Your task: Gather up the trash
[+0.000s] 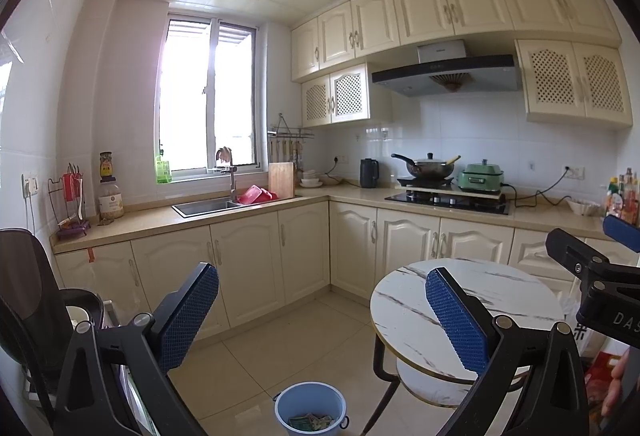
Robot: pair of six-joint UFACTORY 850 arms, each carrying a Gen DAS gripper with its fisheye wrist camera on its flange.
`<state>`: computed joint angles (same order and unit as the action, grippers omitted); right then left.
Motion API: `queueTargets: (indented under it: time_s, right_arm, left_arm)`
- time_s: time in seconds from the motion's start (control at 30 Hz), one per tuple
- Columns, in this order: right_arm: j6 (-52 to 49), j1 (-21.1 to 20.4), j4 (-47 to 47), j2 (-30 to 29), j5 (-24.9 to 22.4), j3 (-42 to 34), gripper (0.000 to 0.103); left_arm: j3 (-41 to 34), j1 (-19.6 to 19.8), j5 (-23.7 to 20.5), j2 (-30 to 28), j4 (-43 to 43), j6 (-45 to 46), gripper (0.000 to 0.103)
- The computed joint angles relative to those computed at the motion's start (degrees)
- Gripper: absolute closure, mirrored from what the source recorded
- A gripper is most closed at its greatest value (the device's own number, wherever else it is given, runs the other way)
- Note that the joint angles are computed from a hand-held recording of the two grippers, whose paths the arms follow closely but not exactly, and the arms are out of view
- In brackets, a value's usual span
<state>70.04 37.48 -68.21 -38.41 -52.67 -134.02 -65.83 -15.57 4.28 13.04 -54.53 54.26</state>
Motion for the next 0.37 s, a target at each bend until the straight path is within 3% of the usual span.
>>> queueTargets:
  time_s: [0.27, 0.37]
  right_arm:
    - [-0.08, -0.03, 0.09, 0.02, -0.05, -0.01, 0.000]
    - [-0.13, -0.05, 0.10, -0.10, -0.17, -0.24, 0.000]
  left_arm:
    - [-0.16, 0.14, -0.25, -0.05, 0.12, -0.17, 0.001]
    - [-0.09, 0.40, -0.48, -0.05, 4.27, -4.22, 0.001]
